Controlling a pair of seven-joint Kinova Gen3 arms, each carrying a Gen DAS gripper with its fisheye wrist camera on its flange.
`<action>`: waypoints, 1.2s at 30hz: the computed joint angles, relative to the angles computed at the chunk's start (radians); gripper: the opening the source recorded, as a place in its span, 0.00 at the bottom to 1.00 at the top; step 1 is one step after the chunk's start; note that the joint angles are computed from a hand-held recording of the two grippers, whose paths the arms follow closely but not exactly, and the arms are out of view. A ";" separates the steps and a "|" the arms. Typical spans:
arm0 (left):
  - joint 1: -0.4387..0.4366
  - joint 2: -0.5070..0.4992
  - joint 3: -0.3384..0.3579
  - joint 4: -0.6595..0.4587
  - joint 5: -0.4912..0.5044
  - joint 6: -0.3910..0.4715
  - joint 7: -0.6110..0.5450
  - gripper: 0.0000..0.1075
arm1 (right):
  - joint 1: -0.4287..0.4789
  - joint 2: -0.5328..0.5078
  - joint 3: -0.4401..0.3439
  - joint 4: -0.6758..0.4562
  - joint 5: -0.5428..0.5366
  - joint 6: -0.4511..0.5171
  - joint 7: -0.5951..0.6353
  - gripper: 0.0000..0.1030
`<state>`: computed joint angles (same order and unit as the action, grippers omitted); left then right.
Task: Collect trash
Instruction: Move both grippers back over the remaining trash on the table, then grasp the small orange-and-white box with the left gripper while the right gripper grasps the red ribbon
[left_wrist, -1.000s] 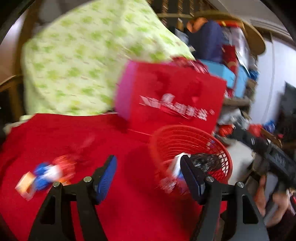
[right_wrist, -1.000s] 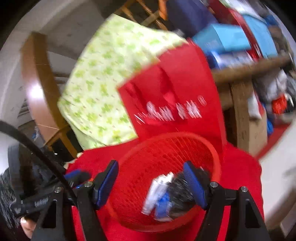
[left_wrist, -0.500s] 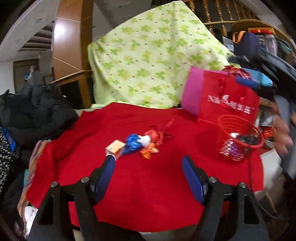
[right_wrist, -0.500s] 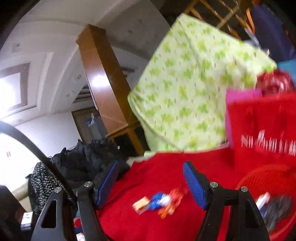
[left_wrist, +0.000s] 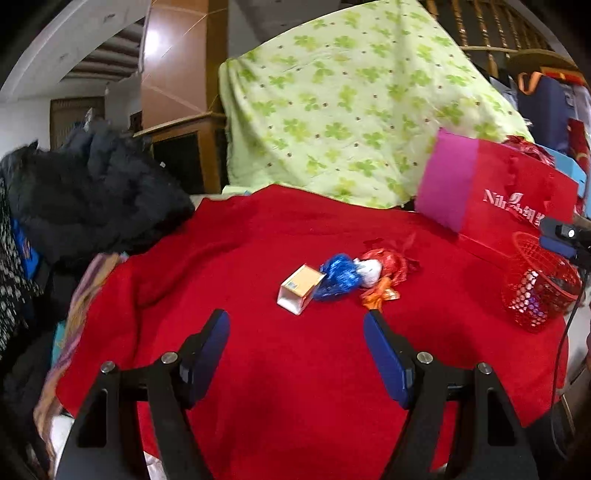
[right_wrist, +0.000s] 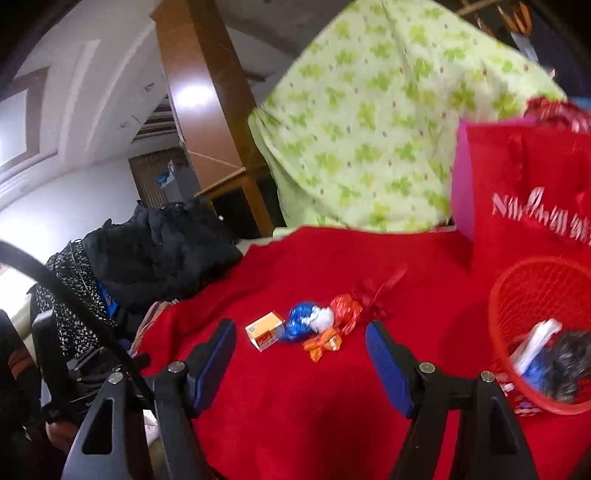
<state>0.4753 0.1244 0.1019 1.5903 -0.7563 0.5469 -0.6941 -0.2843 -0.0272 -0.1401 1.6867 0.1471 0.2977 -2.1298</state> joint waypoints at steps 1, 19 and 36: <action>-0.009 0.008 -0.014 0.003 0.040 -0.032 -0.028 0.70 | -0.001 0.024 0.002 -0.010 0.005 0.001 -0.014 0.73; -0.124 0.312 -0.069 -0.326 0.450 0.038 -0.378 0.70 | 0.082 0.450 0.059 -0.412 -0.305 0.213 0.205 0.67; -0.160 0.618 -0.028 -0.728 0.666 0.140 -0.738 0.73 | 0.175 0.928 0.007 -1.139 -0.371 0.615 0.320 0.43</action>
<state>0.3152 0.7427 0.0740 0.8625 -0.0906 0.6870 -1.4324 -0.1096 0.9004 -0.1331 0.5480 -0.2238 0.9130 -1.8098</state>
